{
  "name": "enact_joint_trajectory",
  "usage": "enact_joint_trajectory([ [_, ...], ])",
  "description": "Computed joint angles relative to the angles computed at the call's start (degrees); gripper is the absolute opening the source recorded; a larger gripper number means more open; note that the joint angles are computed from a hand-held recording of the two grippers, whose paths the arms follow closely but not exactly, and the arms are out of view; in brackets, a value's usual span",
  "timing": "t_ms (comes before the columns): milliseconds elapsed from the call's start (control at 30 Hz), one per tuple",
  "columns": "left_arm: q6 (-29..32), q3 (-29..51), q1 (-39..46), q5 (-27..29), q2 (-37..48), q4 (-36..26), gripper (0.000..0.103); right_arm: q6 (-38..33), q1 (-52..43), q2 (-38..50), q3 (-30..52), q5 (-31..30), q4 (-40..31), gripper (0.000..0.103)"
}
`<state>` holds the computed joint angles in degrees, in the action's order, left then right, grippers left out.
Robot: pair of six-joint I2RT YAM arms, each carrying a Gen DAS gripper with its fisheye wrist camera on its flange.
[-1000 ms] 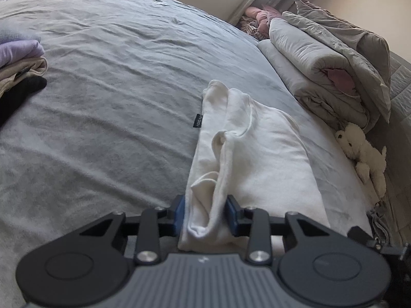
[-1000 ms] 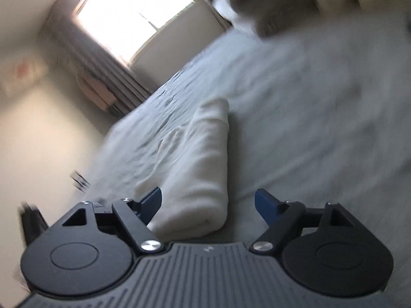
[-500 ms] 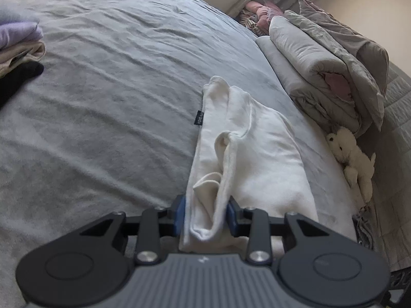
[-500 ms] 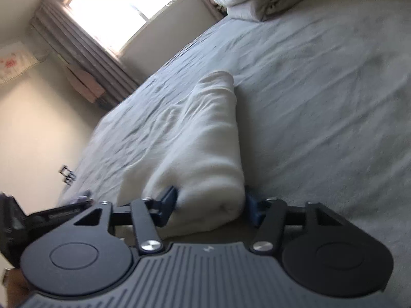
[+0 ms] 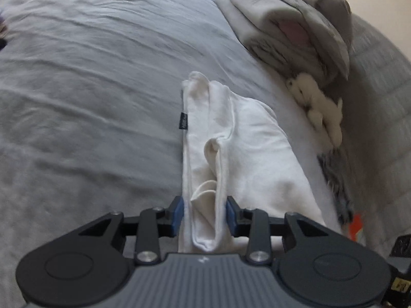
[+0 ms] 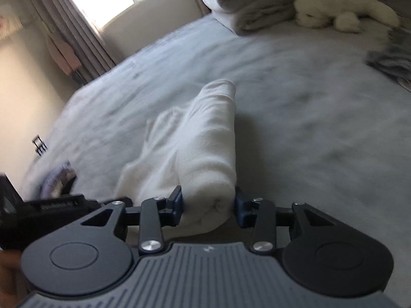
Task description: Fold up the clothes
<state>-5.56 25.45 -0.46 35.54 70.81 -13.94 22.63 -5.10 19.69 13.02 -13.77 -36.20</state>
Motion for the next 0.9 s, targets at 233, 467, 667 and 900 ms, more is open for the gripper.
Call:
enact_joint_trajectory([
  [233,-1.09,-2.47,0.34,-0.68,0.24,3.41,0.037,-13.46,-18.78,8.61,-1.0,-18.06,2.03,0.053],
  [467,-3.03,-5.15,-0.02,-1.15,-1.35,7.06,0.037,-14.27,2.14,-10.71,-0.33,5.57,0.25,0.052],
  [667,-2.7,-4.94,1.06,-0.71,-2.0,5.78,0.037,-12.62,28.52,8.21,-3.11,22.95,13.78,0.015],
  [900,-3.33,-4.28,-0.42,-4.87,-4.8,4.89,0.042,-12.95,32.18,15.63,-5.2,27.22,22.99,0.019],
])
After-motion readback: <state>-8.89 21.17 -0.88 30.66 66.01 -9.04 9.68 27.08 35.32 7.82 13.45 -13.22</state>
